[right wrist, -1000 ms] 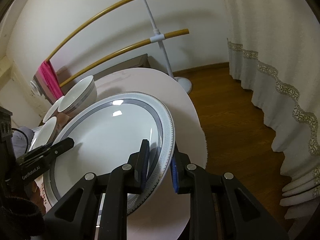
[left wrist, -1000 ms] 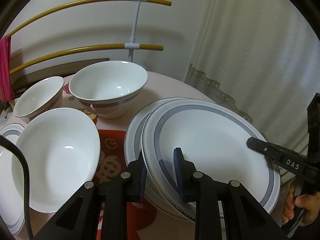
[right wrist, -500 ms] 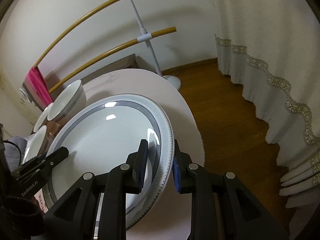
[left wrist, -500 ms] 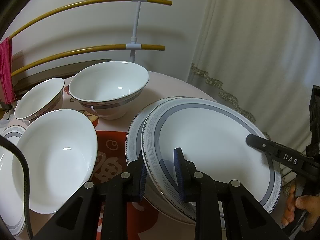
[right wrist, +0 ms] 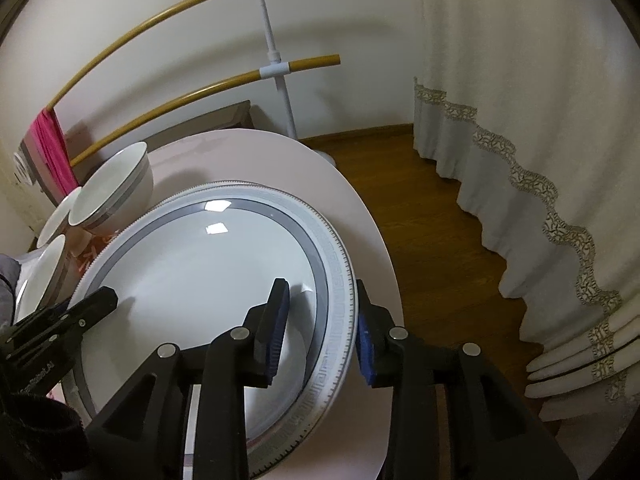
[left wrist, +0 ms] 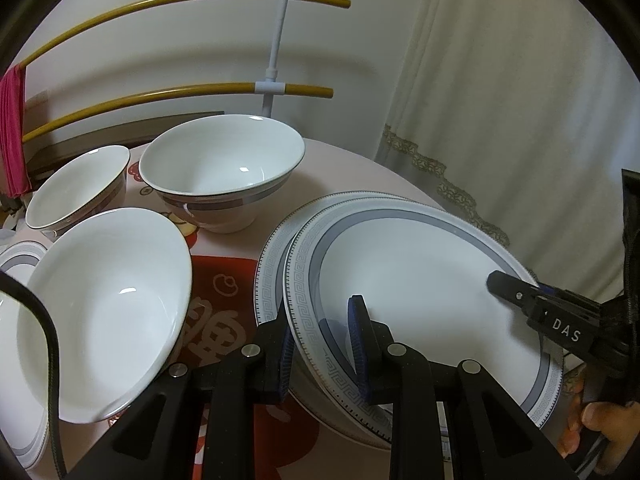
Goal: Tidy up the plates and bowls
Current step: 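Lift the grey-rimmed plate with both grippers and carry it over another plate, then lower the held plate with both grippers onto the other grey-rimmed plate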
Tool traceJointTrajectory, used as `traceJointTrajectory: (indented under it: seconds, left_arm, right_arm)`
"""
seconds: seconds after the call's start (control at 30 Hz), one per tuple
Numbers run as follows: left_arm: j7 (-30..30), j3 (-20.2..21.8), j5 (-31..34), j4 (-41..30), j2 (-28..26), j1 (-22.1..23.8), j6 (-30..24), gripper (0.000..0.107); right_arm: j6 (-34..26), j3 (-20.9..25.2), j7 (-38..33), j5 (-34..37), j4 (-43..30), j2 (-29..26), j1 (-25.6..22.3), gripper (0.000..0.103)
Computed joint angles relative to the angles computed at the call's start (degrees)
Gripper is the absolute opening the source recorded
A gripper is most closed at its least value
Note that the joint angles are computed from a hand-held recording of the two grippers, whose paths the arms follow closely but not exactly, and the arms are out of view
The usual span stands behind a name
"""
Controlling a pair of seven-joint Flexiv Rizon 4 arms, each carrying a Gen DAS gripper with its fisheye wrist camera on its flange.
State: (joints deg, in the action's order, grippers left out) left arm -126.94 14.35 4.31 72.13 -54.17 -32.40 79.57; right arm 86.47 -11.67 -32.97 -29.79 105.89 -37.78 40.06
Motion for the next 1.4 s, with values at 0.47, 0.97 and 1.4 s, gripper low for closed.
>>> traceJointTrajectory:
  seconds: [0.47, 0.97, 1.4]
  left_arm:
    - [-0.7, 0.2, 0.5, 0.2, 0.4, -0.2, -0.3, 0.022]
    - [-0.6, 0.0, 0.7, 0.1, 0.5, 0.0, -0.5, 0.023]
    - [-2.6, 2.2, 2.2, -0.3, 0.8, -1.6, -2.5, 0.024]
  right_arm:
    - [-1.0, -2.6, 1.6, 0.0, 0.0, -0.2, 2.7, 0.036]
    - [3.7, 13.8, 1.0, 6.5, -0.4, -1.3, -11.7, 0.052]
    - [8.0, 27.9, -10.4, 15.9, -4.6, -5.9, -21.9, 0.026]
